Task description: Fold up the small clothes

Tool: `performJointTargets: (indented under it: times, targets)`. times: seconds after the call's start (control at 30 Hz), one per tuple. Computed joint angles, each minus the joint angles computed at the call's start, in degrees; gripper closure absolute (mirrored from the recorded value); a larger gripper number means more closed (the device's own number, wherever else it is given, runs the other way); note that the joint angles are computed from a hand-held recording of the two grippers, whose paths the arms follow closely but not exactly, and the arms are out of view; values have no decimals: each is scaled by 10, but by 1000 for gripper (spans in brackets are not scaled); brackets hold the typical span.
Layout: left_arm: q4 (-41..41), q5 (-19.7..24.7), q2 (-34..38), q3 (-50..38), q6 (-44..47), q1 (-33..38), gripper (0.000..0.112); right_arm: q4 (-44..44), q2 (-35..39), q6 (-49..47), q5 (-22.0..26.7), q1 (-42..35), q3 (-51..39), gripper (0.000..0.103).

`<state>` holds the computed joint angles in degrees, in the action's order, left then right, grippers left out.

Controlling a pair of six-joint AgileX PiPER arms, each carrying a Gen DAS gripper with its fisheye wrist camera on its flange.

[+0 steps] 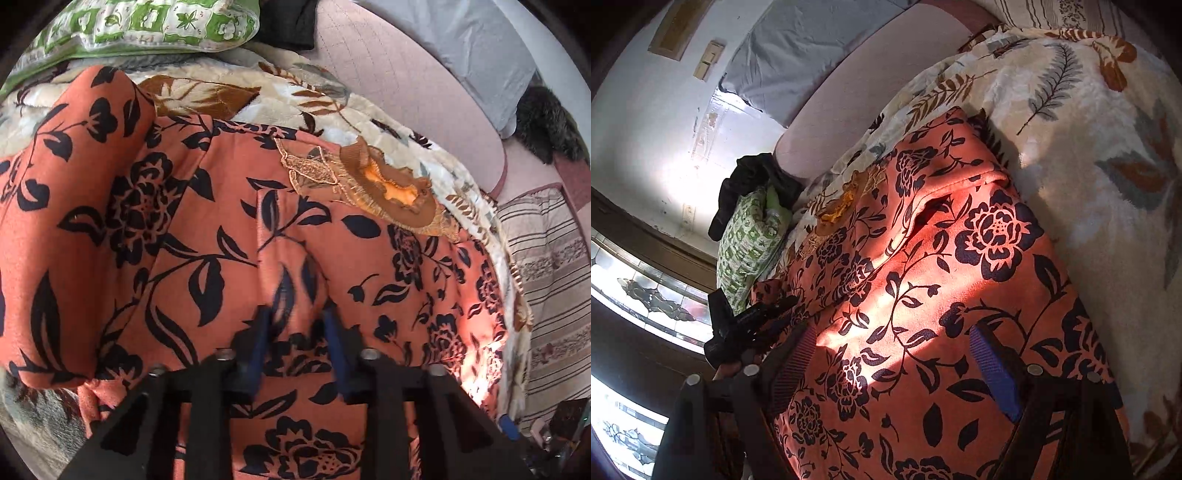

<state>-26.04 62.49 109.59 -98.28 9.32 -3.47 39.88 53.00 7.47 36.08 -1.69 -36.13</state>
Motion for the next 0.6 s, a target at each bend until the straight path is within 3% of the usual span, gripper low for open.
performJointTargets:
  times: [0.1, 0.23, 0.4, 0.5, 0.6]
  targets:
    - [3, -11, -13, -1, 7, 4, 106, -13, 8, 11, -6, 9, -8, 16]
    - [27, -112, -127, 84, 25, 2, 107, -31, 29, 19, 0, 8, -33, 16]
    - [62, -75, -74, 90, 18, 2, 106, 14, 87, -42, -2, -21, -85, 16]
    - [40, -85, -80, 111, 42, 15, 94, 111, 179, -132, 15, -48, -143, 16]
    - [-31, -47, -106, 117, 98, 64, 75, 152, 270, -191, 4, -70, -202, 15]
